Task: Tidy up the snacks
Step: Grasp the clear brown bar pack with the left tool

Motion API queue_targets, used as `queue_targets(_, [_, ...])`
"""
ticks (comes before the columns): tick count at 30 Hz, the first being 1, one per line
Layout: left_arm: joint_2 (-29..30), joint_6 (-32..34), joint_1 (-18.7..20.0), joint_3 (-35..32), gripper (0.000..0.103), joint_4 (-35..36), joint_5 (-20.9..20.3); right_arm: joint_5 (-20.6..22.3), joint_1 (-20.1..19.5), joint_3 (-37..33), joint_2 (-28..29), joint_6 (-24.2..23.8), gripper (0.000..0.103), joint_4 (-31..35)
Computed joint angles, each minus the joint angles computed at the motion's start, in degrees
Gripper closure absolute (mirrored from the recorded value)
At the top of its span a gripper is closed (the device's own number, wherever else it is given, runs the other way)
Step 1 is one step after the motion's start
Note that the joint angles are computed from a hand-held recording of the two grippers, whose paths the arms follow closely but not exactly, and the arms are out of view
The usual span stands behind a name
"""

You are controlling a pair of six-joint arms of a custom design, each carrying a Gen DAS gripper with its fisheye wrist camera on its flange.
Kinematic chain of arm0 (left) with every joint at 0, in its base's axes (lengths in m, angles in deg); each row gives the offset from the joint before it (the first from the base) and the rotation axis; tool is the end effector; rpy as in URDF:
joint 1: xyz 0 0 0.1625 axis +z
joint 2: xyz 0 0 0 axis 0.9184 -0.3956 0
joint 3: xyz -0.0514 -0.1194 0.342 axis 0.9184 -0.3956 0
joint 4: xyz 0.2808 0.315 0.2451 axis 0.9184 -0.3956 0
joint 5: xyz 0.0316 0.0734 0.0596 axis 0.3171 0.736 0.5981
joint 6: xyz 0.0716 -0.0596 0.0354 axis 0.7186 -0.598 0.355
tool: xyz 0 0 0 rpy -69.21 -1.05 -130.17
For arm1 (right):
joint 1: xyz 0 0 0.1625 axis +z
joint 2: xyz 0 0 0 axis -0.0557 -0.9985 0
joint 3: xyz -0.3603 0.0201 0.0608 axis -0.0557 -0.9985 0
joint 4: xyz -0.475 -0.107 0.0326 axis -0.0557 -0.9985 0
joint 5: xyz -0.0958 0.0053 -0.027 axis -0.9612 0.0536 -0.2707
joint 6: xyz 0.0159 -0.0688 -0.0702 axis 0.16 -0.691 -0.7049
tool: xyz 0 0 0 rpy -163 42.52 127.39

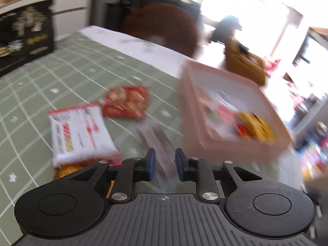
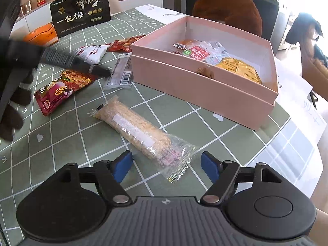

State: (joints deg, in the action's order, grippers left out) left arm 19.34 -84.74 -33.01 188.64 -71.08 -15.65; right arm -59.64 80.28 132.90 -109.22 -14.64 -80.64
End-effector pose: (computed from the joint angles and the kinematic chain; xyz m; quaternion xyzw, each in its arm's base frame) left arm -0.3684 -0.4948 -0.0173 0.1414 0.9012 -0.3275 0.2460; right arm 0.0118 -0.4168 0.3190 0.2829 -0.8832 0.2137 0.3070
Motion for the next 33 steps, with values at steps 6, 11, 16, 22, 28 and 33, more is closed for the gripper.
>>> queue_targets(6, [7.16, -0.78, 2.13, -9.19, 0.067, 9.76, 4.25, 0.54, -0.41, 0.51, -0.55, 0.56, 0.023, -0.19])
queue_targets(11, [8.01, 3.29, 2.06, -9.14, 0.057, 8.53, 6.62, 2.12, -1.61, 1.26, -1.29, -0.21, 0.018, -1.21])
queue_targets(16, [6.32, 2.55, 3.33, -8.37, 0.049, 7.95, 1.47, 2.45, -1.9, 1.33, -1.25, -0.32, 0.014, -1.66])
queue_targets(22, [8.19, 11.19, 1.87, -8.62, 0.049, 7.58, 2.55, 3.05, -2.11, 2.0, -0.78, -0.07, 0.009, -3.81])
queue_targets(28, [4.03, 12.33, 0.04, -2.66, 0.059, 5.41, -0.19, 2.5, -2.31, 1.72, -2.1, -1.24, 0.009, -1.0])
queue_targets(33, [-1.99, 4.18, -4.53, 4.99, 0.06, 9.3, -1.17, 4.21, -3.66, 1.3, -3.2, -2.55, 0.01, -0.52])
